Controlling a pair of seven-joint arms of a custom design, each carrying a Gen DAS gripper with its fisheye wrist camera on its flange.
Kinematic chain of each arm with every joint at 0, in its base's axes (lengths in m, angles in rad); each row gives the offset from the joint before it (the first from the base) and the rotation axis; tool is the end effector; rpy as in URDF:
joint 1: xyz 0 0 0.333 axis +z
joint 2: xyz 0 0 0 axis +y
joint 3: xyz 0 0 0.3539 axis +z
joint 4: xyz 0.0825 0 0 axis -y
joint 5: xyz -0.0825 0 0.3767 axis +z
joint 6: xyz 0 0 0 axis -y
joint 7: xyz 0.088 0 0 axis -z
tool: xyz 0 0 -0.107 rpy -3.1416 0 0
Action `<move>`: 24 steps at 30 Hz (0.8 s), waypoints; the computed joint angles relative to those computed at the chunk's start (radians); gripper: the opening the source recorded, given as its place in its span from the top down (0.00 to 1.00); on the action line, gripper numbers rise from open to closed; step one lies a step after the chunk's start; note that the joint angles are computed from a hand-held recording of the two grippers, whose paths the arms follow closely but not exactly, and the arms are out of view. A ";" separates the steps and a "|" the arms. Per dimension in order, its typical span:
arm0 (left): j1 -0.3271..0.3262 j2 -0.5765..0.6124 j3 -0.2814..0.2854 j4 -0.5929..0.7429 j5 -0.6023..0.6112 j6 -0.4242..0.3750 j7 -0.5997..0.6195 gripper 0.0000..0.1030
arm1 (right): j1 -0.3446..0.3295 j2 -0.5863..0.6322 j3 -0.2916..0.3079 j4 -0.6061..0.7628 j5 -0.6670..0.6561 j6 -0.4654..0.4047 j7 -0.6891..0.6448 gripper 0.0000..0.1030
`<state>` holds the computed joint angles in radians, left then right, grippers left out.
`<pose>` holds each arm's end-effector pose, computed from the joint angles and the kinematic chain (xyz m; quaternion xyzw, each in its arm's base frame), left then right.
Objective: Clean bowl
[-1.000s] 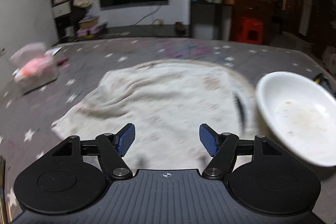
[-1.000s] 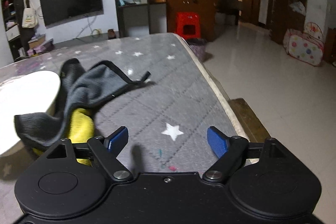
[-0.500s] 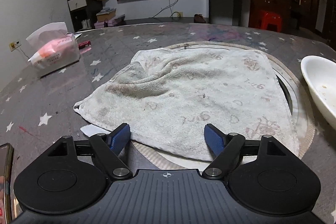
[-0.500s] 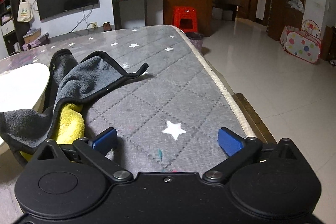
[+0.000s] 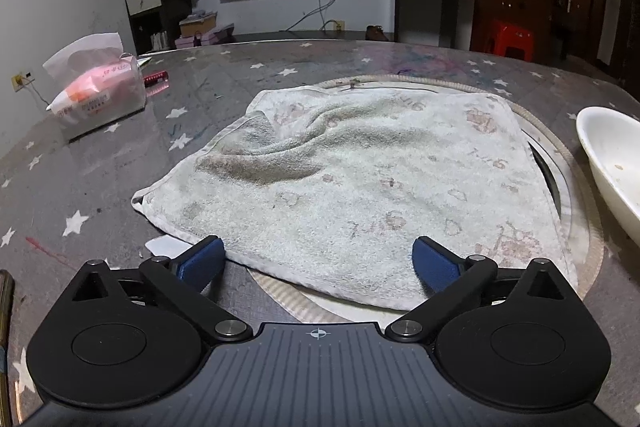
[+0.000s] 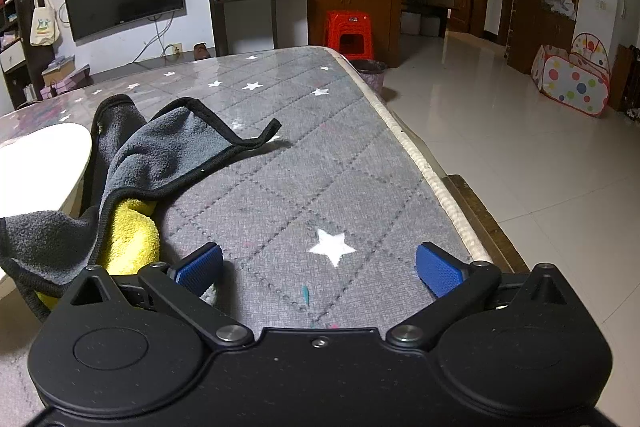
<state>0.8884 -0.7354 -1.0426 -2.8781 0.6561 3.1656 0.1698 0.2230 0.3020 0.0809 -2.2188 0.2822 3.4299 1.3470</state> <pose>0.3526 -0.0990 0.3691 -0.7730 0.4644 -0.1940 0.3863 0.5878 0.1471 0.3887 -0.6981 0.5690 -0.2696 0.3411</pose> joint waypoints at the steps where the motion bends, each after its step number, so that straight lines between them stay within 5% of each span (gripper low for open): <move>1: 0.000 0.000 -0.001 0.000 -0.001 0.000 0.000 0.00 | 0.000 0.000 0.000 0.000 0.000 0.000 0.001 0.00; 24: 0.002 0.003 -0.003 0.002 -0.001 0.004 -0.006 0.00 | 0.009 0.000 -0.005 -0.002 0.008 0.005 -0.004 0.00</move>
